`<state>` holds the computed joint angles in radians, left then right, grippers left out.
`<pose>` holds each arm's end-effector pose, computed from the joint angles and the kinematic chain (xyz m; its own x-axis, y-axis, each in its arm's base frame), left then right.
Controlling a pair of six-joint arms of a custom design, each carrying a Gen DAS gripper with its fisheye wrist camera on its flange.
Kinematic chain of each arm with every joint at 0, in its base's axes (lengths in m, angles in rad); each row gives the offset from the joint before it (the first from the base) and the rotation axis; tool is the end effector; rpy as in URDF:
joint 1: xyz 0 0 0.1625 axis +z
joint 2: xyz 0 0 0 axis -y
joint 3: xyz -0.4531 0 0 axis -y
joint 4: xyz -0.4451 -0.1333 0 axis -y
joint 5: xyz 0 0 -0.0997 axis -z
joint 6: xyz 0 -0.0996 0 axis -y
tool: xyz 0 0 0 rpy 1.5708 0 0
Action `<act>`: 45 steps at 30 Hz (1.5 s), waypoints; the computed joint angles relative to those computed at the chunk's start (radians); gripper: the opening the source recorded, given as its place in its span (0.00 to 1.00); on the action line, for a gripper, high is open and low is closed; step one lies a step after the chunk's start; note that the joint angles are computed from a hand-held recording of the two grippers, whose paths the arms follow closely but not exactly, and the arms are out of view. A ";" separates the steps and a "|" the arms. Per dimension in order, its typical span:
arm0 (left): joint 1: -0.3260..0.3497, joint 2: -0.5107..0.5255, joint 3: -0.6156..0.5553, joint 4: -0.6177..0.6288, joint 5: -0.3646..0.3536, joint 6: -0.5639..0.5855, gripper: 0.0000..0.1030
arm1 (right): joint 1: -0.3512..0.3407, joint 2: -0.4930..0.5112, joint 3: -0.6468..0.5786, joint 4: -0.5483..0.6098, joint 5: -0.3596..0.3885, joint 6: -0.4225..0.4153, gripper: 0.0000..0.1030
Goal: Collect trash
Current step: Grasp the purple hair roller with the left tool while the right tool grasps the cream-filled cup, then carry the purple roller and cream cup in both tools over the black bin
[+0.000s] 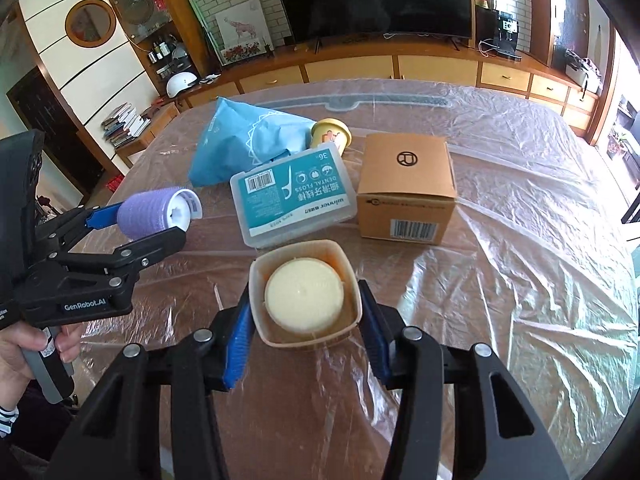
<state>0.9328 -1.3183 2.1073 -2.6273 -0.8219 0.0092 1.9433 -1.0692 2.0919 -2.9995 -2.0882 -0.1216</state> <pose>-0.1614 -0.5553 0.2414 -0.6902 0.2988 -0.6590 0.5808 0.7720 -0.2583 0.2877 -0.5055 0.1397 -0.8335 -0.2372 0.4990 -0.4387 0.8331 -0.3369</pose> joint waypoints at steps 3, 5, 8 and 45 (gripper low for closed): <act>-0.014 -0.016 0.018 0.005 0.001 -0.011 0.88 | -0.001 -0.015 0.016 -0.005 0.000 -0.006 0.46; -0.025 -0.029 0.034 0.007 0.001 -0.022 0.88 | 0.001 -0.026 0.025 -0.007 0.002 -0.003 0.46; -0.042 -0.046 0.054 0.011 0.000 -0.034 0.88 | 0.005 -0.039 0.037 -0.010 0.000 -0.003 0.46; -0.224 -0.260 0.257 0.146 0.003 -0.195 0.88 | 0.044 -0.152 0.186 0.003 -0.039 -0.018 0.57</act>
